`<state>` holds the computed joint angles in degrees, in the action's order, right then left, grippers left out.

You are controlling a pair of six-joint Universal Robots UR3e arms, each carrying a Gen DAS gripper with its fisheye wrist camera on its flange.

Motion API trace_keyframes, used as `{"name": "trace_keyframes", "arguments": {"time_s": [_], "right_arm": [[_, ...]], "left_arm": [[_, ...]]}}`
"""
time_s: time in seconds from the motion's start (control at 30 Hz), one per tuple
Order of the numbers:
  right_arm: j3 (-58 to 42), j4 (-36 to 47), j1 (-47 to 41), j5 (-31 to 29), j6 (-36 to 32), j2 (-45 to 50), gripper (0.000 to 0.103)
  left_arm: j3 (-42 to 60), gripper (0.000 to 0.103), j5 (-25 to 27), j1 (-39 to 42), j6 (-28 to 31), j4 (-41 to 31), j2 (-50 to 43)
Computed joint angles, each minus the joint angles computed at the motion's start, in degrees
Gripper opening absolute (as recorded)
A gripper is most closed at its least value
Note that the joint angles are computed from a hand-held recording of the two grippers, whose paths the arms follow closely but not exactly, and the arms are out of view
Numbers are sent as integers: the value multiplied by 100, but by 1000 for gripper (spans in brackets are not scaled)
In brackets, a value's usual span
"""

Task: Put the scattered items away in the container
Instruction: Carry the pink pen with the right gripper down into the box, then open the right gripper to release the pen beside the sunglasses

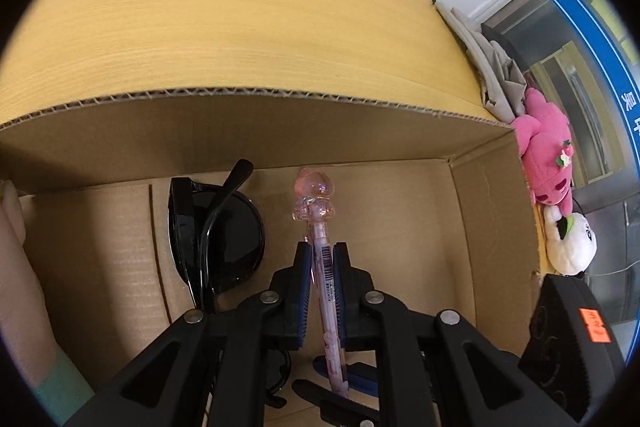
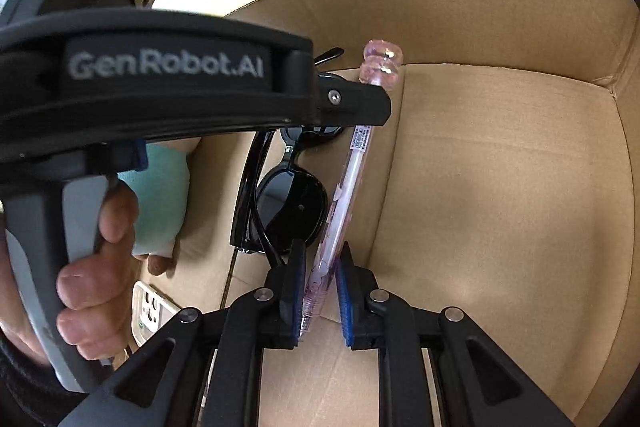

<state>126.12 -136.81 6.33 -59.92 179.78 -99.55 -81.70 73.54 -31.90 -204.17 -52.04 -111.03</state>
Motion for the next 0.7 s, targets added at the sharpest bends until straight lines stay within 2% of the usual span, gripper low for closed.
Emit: {"name": "trace_keyframes", "arguments": {"time_s": [0.13, 0.23, 0.43, 0.47, 0.53, 0.57, 0.6, 0.63, 0.67, 0.7], "right_arm": [[-35, -26, 123, -179, 63, -33, 20], [-102, -95, 373, -591, 141, -69, 20], [29, 163, 408, -785, 147, -547, 20], [57, 241, 388, -788, 125, -687, 24], [79, 424, 367, -835, 106, -986, 37], [79, 501, 378, -897, 118, -1140, 50], [75, 577, 389, -952, 127, -1285, 65], [65, 695, 405, -1016, 116, -1482, 73], [58, 820, 423, -1086, 102, -1700, 84], [64, 932, 431, -1146, 101, -1918, 90]], "left_arm": [[-130, 10, 6, 34, -49, 110, -32], [-4, 9, 257, -15, -39, -73, -104], [-76, 9, 209, 32, -16, -4, -72], [-164, 9, 119, 60, -46, 96, -31], [-276, 12, 38, 66, -112, 261, 36], [-290, 14, 36, 50, -106, 302, 60], [-276, 21, 69, 15, -98, 314, 87], [-276, 29, 101, -15, -105, 313, 145], [-293, 32, 111, -40, -104, 313, 228], [-286, 37, 118, -62, -102, 316, 278]]}}
